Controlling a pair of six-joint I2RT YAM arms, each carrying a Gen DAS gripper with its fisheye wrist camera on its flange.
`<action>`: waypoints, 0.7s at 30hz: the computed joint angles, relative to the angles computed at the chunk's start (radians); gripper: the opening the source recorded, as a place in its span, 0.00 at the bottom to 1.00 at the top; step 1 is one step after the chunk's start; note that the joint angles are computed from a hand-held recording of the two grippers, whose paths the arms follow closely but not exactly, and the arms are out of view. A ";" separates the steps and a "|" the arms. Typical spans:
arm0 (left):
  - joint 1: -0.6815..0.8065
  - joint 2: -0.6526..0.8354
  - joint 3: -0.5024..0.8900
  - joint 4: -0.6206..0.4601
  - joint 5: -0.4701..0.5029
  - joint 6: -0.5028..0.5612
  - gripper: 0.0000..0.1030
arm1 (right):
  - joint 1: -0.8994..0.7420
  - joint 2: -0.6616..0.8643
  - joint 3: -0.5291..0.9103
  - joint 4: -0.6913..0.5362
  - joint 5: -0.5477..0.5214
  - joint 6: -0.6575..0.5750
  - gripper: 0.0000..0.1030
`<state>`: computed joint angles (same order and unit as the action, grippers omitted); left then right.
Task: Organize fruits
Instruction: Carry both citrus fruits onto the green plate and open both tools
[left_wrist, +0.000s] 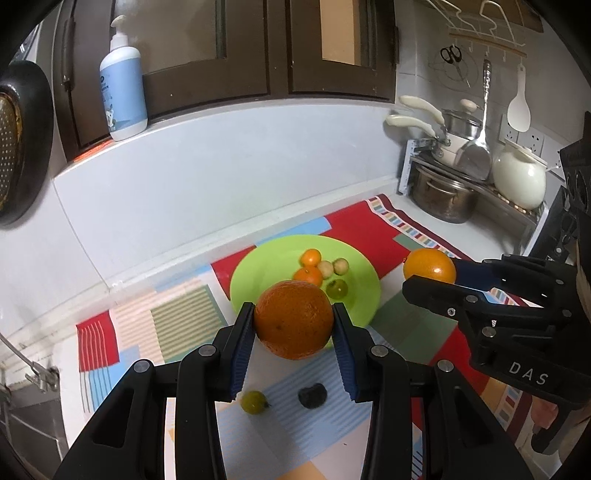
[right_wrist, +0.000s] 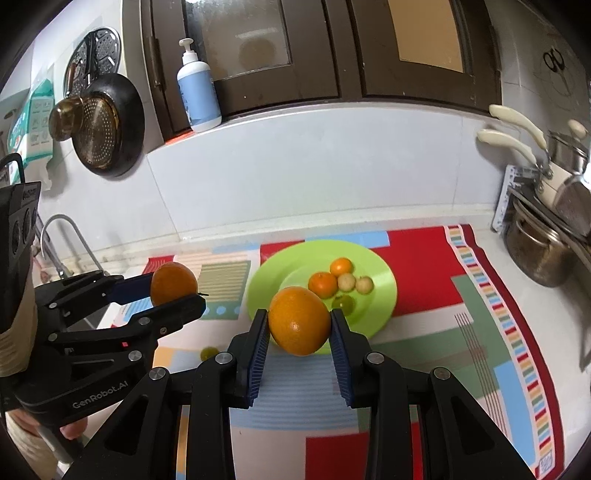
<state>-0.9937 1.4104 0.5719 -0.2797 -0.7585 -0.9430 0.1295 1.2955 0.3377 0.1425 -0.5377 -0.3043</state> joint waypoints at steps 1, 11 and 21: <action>0.020 -0.008 -0.006 0.011 0.010 0.022 0.39 | 0.014 0.012 0.012 0.005 0.008 0.007 0.33; 0.189 -0.019 -0.036 0.141 0.117 0.179 0.39 | 0.102 0.149 0.126 0.051 0.054 0.069 0.33; 0.345 0.054 -0.058 0.305 0.232 0.301 0.39 | 0.146 0.337 0.260 0.093 0.086 0.090 0.33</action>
<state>-0.6485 1.4639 0.5138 0.0255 -0.5264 -0.6421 0.2757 1.6329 0.5982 0.2350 -0.4514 -0.2147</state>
